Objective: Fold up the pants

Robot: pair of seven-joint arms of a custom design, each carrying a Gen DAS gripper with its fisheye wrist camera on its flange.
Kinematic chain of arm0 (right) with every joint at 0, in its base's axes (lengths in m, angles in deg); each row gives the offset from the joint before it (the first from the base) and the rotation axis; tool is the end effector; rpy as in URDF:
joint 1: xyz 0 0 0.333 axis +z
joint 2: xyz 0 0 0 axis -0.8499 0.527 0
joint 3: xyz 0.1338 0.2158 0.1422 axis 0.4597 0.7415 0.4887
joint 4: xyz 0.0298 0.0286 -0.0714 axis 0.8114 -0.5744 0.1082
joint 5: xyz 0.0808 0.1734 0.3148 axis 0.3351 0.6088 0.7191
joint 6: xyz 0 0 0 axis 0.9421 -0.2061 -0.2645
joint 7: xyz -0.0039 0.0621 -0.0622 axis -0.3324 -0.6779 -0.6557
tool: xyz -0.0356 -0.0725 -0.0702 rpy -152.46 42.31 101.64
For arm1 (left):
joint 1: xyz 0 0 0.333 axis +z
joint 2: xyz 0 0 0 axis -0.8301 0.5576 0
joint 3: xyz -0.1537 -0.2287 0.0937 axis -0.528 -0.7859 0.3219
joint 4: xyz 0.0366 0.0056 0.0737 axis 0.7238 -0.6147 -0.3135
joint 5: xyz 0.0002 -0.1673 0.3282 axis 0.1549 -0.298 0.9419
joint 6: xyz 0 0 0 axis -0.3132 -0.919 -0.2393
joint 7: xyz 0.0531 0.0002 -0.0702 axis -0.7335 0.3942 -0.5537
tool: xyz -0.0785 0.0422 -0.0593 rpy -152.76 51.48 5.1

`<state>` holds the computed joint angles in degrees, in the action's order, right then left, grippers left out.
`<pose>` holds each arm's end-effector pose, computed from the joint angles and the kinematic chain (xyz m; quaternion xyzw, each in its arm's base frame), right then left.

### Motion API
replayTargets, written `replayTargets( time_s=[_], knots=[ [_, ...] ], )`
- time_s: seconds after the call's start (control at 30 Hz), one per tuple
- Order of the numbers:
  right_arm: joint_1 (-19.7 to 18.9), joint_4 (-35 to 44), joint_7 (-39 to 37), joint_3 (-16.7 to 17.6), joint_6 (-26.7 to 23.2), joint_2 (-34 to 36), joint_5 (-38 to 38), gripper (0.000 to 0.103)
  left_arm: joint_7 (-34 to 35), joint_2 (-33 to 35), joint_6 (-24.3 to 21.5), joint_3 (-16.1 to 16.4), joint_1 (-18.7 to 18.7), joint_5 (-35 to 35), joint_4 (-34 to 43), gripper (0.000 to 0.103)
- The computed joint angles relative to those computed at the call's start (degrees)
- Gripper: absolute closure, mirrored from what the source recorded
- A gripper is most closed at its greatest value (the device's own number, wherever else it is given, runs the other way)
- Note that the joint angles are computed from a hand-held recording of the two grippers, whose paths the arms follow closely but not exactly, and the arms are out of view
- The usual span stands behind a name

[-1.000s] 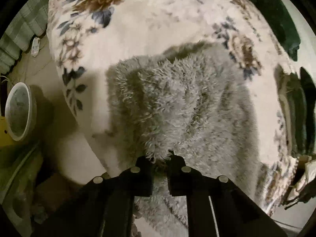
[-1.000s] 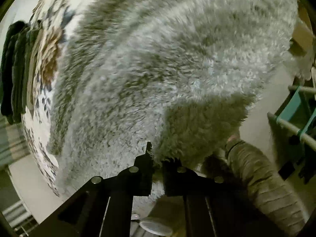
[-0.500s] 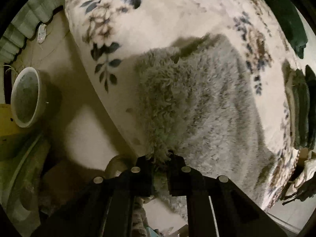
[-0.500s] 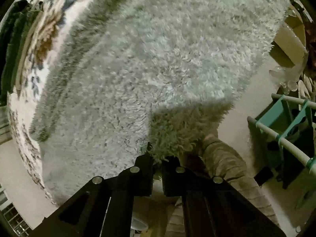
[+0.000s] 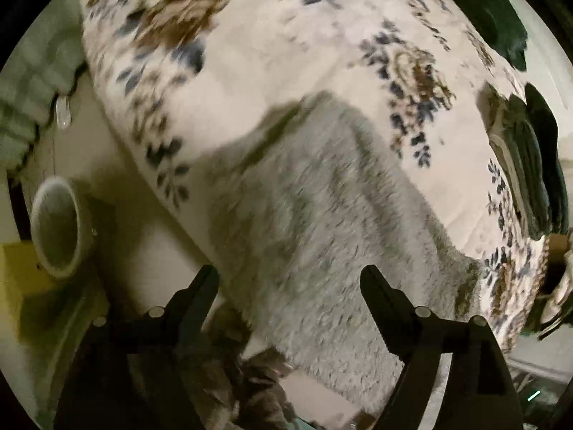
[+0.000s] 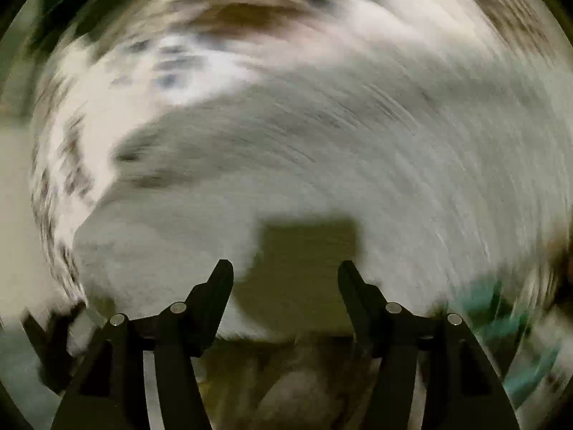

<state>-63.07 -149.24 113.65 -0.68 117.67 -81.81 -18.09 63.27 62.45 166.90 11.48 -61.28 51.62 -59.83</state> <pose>0.4199 -0.0823 0.4762 -0.4625 0.8768 0.0926 0.0931 0.4919 -0.1249 0.4760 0.8305 -0.5393 0.1311 0.0468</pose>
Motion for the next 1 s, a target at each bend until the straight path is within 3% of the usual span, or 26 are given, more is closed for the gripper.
replayTargets(
  time_s=[0.17,0.27,0.33,0.37,0.4,0.43,0.57,0.7,0.73,0.77,0.8,0.83,0.93,1.0],
  knots=[
    [4.7,15.6,-11.3,2.6,5.3,16.9,0.6,0.040,0.3,7.9,1.1,-1.9,-1.4,5.7,8.3,0.023],
    [6.2,26.4,-16.3,4.6,2.8,26.8,-3.9,0.040,1.5,12.7,1.2,-2.4,-2.3,8.6,12.9,0.023],
    [6.5,29.8,-19.2,5.3,1.0,29.7,-4.3,0.042,1.9,14.1,1.5,-2.3,-2.4,9.0,13.9,0.023],
    [6.5,30.9,-20.7,5.5,0.3,30.8,-4.4,0.051,2.0,14.8,1.5,-2.2,-2.4,9.3,14.4,0.023],
    [6.4,30.6,-21.4,5.4,0.9,30.7,-4.6,0.091,2.0,15.5,1.2,-2.0,-2.3,9.6,14.9,0.023],
    [6.4,31.9,-21.2,5.2,0.2,31.7,-5.8,0.103,2.1,16.1,0.9,-2.0,-2.2,9.6,15.2,0.023],
    [5.3,32.4,-15.5,3.4,2.4,32.0,-9.6,0.103,2.5,16.7,0.7,-1.8,-1.9,9.3,15.1,0.023],
    [0.8,36.1,-18.5,3.2,-1.7,33.3,0.3,0.101,3.1,16.1,0.3,-2.1,-1.8,7.5,14.5,0.023],
    [0.0,36.5,-20.4,3.4,-2.8,33.0,2.4,0.087,3.2,15.9,0.2,-2.1,-1.9,7.6,14.3,0.023],
    [-0.4,36.6,-21.8,3.5,-3.8,32.6,3.8,0.052,3.5,15.7,0.0,-2.3,-2.1,7.8,14.4,0.023],
    [-0.7,36.5,-23.1,3.6,-4.7,32.2,4.5,0.036,3.8,15.7,-0.1,-2.4,-2.3,7.8,14.5,0.023],
    [-0.4,35.6,-23.5,3.7,-4.1,31.8,4.5,0.030,4.3,15.7,-0.3,-2.6,-2.5,7.9,14.7,0.023],
    [1.4,34.0,-26.3,4.3,-4.0,31.3,-0.4,0.031,5.3,16.0,-0.8,-3.3,-3.5,8.0,15.6,0.023],
    [2.6,33.6,-28.5,4.6,-4.8,31.9,-3.9,0.042,5.6,16.4,-0.9,-3.6,-4.2,8.0,16.2,0.023]
  ],
)
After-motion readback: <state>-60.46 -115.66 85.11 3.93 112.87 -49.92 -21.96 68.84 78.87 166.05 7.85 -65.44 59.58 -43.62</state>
